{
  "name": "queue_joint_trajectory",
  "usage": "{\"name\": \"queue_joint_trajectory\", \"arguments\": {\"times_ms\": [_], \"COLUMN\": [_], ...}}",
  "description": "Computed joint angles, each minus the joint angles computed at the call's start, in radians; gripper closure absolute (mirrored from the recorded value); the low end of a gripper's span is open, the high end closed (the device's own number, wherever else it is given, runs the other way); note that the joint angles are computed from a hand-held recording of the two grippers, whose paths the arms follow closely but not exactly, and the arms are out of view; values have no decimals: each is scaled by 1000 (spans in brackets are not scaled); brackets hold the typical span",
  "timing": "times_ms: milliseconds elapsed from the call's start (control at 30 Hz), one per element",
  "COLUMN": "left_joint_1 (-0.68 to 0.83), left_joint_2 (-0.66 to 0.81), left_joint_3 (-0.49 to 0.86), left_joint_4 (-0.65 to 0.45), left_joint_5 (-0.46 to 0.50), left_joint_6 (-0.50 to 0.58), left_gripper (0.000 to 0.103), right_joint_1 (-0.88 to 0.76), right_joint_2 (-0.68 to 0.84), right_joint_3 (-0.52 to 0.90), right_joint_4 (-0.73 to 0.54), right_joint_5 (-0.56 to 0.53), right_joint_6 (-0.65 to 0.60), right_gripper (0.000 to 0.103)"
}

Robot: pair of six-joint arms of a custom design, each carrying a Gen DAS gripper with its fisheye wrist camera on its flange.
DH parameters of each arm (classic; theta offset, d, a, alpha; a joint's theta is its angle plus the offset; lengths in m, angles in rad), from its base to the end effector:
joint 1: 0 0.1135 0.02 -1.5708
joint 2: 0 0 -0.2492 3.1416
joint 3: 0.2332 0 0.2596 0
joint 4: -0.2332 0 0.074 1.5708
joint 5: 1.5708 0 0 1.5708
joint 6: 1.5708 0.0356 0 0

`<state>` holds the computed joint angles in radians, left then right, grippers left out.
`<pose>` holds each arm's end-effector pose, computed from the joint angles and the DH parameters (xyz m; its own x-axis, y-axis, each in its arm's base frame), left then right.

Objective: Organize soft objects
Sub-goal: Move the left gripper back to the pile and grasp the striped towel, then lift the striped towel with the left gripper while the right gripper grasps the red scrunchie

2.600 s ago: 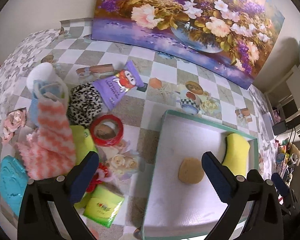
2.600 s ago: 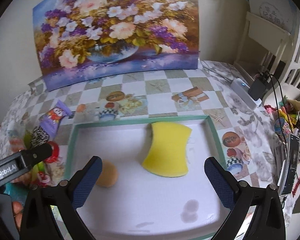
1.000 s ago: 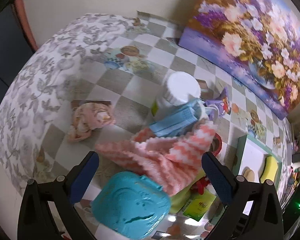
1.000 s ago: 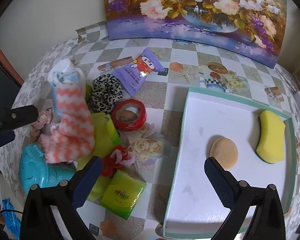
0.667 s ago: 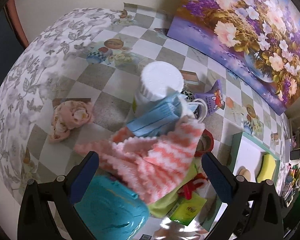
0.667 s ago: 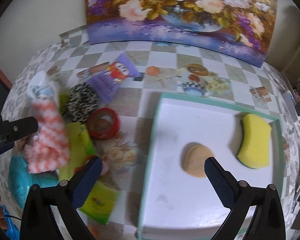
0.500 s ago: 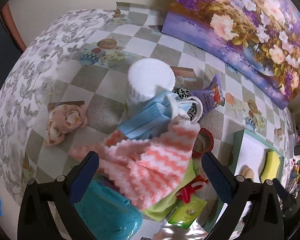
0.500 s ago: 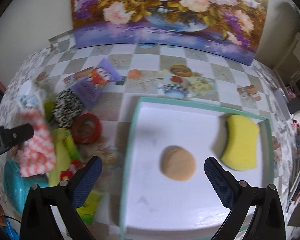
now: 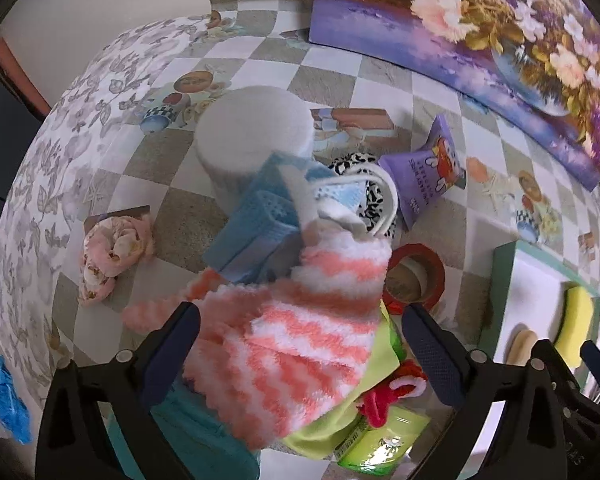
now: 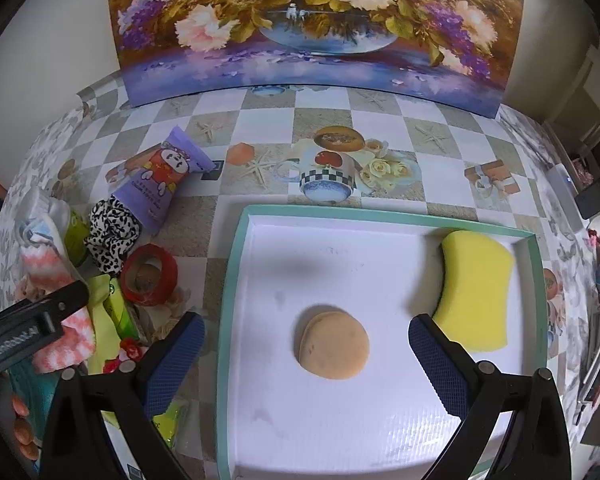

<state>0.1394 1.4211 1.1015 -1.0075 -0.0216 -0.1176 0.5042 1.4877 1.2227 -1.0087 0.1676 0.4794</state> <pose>0.2652 0.0380 0.2312 -0.9375 -0.2500 -0.2421 -0.2558 0.9667 -0.0075 0.2574 0.1352 0.2493 -0.9428 -0.0008 -0.3333 0.0015 1.0000 -0.0065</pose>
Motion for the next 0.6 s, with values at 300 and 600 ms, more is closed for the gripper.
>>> {"name": "queue_joint_trajectory", "arguments": {"times_ms": [300,600], "left_joint_1": [45,129], "left_joint_2": [2,-15], "left_joint_3": [-2,5], "left_joint_4": [-4,-13], "left_joint_5": [52,149], "left_joint_6": [1,-1], "left_gripper": [52,79], "right_joint_1": [-10,14], "right_joint_2": [-19,-7], "right_joint_3": [-15,-2], "right_joint_4": [0,-5], "right_joint_5": [-6,0], "right_joint_6": [0,4], "right_gripper": [0,0]}}
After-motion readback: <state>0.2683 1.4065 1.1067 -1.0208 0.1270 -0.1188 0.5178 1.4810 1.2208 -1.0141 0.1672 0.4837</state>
